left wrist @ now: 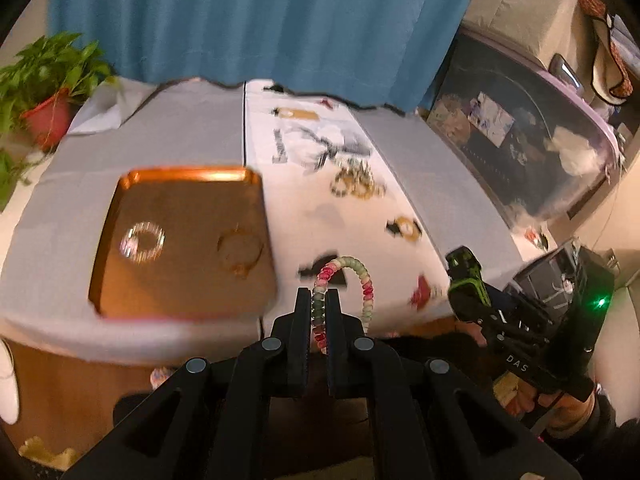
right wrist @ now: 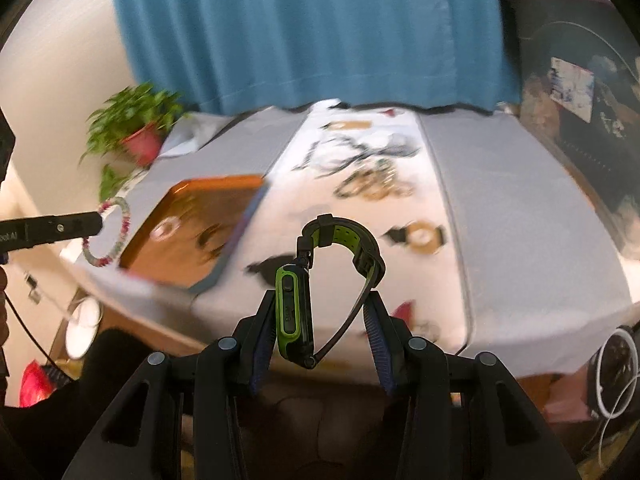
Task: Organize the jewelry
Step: 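Lift the beaded bracelet and the watch and carry them toward the tray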
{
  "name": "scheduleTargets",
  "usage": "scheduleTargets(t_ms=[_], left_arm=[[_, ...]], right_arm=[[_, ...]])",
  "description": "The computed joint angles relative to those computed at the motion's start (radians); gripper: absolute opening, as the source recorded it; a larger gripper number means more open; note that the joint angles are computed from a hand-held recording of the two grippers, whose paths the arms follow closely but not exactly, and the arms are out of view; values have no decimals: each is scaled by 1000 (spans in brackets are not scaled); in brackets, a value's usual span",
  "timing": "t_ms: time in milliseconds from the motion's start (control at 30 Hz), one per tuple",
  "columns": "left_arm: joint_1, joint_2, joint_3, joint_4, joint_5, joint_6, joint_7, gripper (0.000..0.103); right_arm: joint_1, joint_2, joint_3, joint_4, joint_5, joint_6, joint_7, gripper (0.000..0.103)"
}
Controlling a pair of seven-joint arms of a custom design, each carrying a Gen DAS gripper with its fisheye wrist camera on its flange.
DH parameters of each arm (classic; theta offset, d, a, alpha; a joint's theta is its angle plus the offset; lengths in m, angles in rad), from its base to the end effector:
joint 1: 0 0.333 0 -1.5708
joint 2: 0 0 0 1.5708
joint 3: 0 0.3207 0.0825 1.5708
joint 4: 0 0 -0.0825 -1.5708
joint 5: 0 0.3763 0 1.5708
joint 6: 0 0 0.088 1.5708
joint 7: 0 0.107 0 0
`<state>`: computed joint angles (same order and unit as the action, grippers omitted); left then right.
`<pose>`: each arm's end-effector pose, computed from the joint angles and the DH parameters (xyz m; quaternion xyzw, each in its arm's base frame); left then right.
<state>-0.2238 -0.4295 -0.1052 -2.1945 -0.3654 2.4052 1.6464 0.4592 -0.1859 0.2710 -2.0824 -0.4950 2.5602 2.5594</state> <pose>0.4336 -0.1598 0.6331 -0.5885 0.7338 -0.3293 0.0827 0.3918 0.3737 0.5852 -0.6806 0.6282 -0.1933 0.3237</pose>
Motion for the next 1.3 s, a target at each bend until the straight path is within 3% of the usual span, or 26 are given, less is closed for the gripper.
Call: scheduleTargets(t_ms=[233, 500, 1300], left_arm=[[-8, -180, 19, -187, -9, -5, -2, 4], [-12, -276, 41, -279, -7, 5, -24, 4], [-24, -283, 64, -287, -19, 5, -5, 4]], right_arm=[[72, 32, 46, 45, 5, -39, -12, 44], [154, 79, 52, 91, 41, -73, -52, 44], [207, 124, 29, 146, 50, -126, -91, 44]])
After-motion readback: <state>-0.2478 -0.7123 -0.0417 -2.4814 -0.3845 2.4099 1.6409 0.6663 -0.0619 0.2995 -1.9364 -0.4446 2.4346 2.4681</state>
